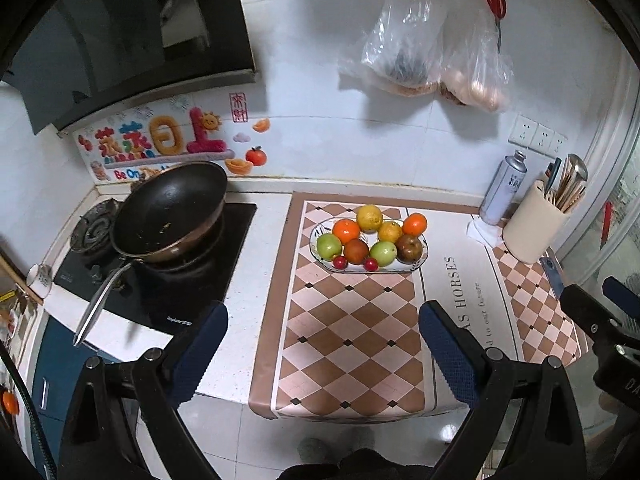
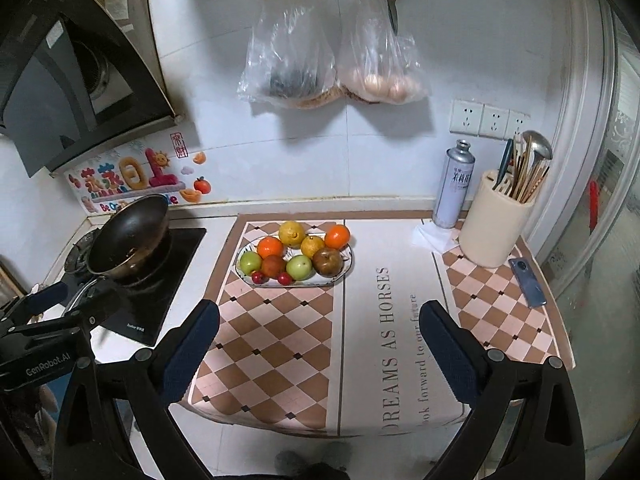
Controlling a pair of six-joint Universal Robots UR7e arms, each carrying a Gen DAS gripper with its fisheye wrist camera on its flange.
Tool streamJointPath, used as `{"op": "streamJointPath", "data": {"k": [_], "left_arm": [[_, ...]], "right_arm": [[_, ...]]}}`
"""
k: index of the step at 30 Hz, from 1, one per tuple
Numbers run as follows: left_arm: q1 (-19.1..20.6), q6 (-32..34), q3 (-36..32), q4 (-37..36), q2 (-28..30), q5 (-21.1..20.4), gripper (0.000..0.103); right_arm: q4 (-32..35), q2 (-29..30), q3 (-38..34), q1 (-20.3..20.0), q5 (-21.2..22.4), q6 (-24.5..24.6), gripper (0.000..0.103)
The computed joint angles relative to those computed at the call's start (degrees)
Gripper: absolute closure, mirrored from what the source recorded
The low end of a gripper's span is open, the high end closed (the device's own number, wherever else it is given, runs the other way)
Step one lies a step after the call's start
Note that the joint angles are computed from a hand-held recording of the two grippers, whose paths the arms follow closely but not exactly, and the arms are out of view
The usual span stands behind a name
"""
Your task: Organize fruits
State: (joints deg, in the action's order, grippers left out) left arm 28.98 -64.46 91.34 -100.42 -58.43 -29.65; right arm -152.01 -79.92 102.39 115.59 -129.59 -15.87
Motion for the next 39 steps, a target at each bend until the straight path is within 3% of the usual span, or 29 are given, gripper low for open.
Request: {"op": "streamJointPath", "data": {"k": [7,19,25,39], "left_arm": [[-2.2,-3.3,-1.0,4.7,-0.2,1.5,0.005],[-3.3,-2.4,-0.7,2.6,0.1,1.3,0.005],[-1.7,-0.7,-2.1,1.3,1.7,0.5,0.005],[4.4,3.6,-8.3,1.1,7.0,1.5,0.005]], "right_arm": [[2.4,-1.6,0.1,1.0,0.7,1.2,0.001],[3.4,-2.7,0.5,2.0,0.5,2.0,0.001],[3.9,-1.4,-0.8,1.3,0.5,2.4,0.001],[2.6,9.2,-9.8,-3.8,1.5,0.3,0.001]]}}
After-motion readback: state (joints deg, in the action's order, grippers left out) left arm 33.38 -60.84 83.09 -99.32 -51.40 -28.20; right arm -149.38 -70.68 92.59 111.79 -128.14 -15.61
